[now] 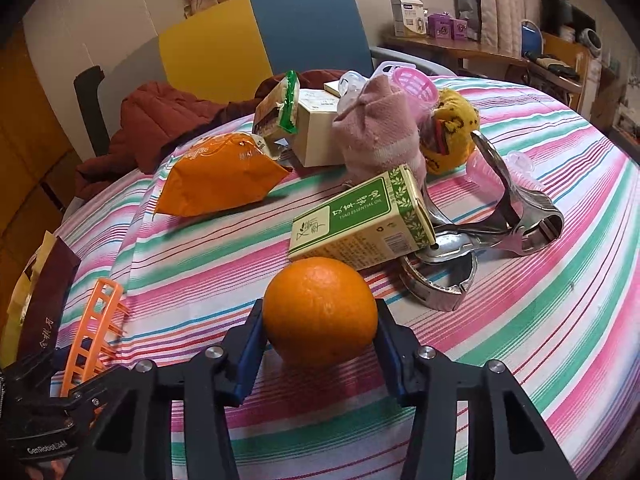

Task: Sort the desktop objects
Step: 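Carry the orange rack with the left tool while the right tool grasps the orange fruit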

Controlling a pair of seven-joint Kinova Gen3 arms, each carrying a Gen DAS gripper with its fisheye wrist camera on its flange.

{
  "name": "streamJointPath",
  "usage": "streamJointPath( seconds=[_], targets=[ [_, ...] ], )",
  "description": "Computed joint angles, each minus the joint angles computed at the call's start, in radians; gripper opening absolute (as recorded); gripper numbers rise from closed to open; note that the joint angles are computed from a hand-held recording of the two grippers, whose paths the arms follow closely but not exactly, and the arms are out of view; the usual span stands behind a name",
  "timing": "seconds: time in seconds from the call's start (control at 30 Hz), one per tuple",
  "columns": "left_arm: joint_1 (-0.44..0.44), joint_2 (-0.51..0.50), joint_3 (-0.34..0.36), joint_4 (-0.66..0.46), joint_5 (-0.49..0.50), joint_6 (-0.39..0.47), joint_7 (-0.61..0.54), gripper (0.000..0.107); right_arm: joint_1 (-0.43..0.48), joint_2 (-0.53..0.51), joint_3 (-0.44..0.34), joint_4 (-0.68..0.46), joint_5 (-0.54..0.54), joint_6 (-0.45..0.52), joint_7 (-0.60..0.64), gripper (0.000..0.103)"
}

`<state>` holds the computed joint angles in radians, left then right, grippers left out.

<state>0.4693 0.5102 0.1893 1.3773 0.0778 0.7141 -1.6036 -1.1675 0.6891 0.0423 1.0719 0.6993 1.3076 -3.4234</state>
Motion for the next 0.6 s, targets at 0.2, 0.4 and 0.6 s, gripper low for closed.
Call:
streamJointPath(
  seconds=[0.2,0.4,0.6],
  targets=[
    [-0.009,-0.015,0.004,0.017,0.011,-0.011,-0.001,0.072,0.003,0.008,-0.003,-0.03,-0.015,0.028,0.019,0.051],
    [-0.032,-0.03,0.012,0.031,0.024,-0.021,-0.013,0.049,0.0,0.004,-0.003,-0.04,-0.031,0.042,0.014,0.051],
    [-0.071,-0.039,0.034,0.048,0.078,-0.012,-0.05,0.049,-0.019,0.002,-0.004,-0.062,-0.023,0.058,0.026,0.051]
  ],
)
